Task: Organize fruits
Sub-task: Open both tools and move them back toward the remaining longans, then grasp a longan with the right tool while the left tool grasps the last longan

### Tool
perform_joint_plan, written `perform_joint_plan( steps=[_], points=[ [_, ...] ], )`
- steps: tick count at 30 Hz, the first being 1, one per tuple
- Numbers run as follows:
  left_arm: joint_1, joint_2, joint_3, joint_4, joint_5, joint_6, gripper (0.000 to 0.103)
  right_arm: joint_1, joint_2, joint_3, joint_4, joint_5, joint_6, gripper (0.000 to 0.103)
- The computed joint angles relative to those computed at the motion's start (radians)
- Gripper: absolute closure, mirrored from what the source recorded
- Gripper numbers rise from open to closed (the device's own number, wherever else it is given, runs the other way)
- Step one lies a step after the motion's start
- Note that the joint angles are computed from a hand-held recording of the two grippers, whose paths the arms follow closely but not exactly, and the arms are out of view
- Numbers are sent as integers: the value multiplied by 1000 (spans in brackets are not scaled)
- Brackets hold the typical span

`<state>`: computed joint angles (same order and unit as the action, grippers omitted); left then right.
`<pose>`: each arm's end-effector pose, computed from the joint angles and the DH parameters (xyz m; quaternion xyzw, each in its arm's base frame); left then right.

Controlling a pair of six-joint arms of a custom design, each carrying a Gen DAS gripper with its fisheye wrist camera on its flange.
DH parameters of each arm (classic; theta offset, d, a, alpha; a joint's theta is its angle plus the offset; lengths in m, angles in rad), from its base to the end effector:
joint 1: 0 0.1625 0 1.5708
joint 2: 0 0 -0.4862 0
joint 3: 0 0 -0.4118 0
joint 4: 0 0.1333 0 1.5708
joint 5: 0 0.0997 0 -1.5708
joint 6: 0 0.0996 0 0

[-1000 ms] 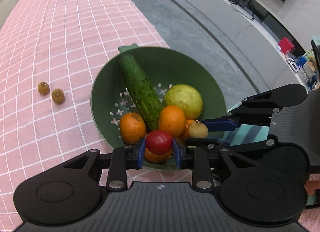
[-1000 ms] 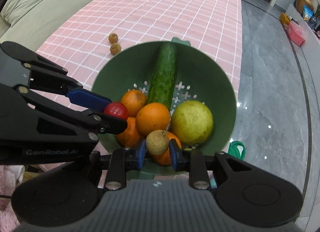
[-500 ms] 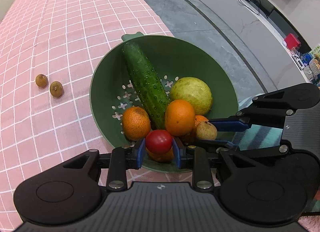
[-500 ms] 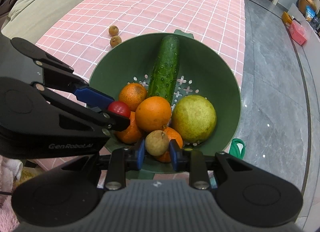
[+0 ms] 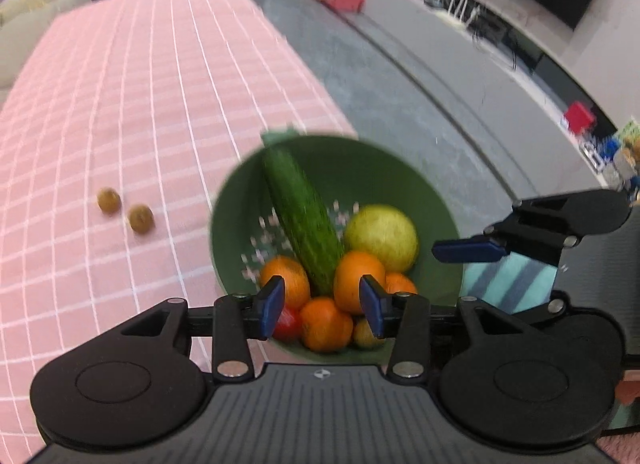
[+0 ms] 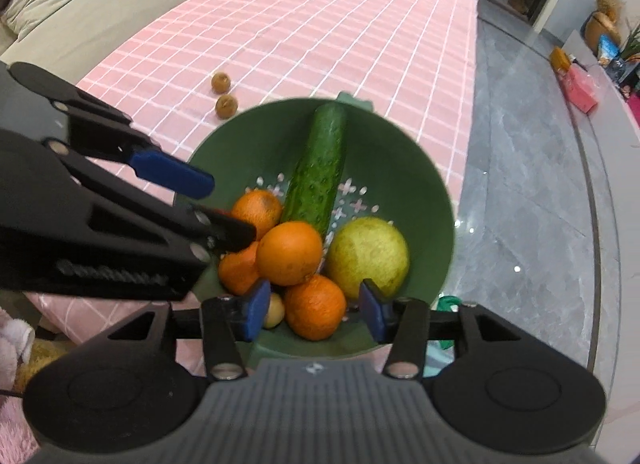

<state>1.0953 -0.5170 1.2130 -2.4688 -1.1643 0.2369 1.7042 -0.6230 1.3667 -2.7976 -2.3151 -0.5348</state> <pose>-0.2377 -0.8389 0.0692 0.3207 0.9204 -0.1220 0.1876 0.1743 -0.8042 0.1488 0.2144 -0.8830 0.1480 0.3904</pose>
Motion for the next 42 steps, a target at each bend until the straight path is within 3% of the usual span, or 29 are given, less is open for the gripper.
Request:
perform_joint_plan(
  steps=[6, 18, 22, 33, 42],
  points=[
    [-3, -32, 32, -115, 11, 8, 52, 19, 14, -6, -134, -19, -44, 38],
    [13, -62, 42, -294, 142, 26, 52, 41, 67, -85, -299, 102, -73, 37],
    [26, -62, 32, -320, 177, 15, 52, 41, 95, -133, -256, 139, -78, 37],
    [93, -37, -41, -311, 168, -49, 52, 37, 230, -347, -104, 213, -184, 37],
    [142, 1, -107, -223, 139, -122, 52, 18, 362, -580, 90, 216, -264, 54]
  ],
)
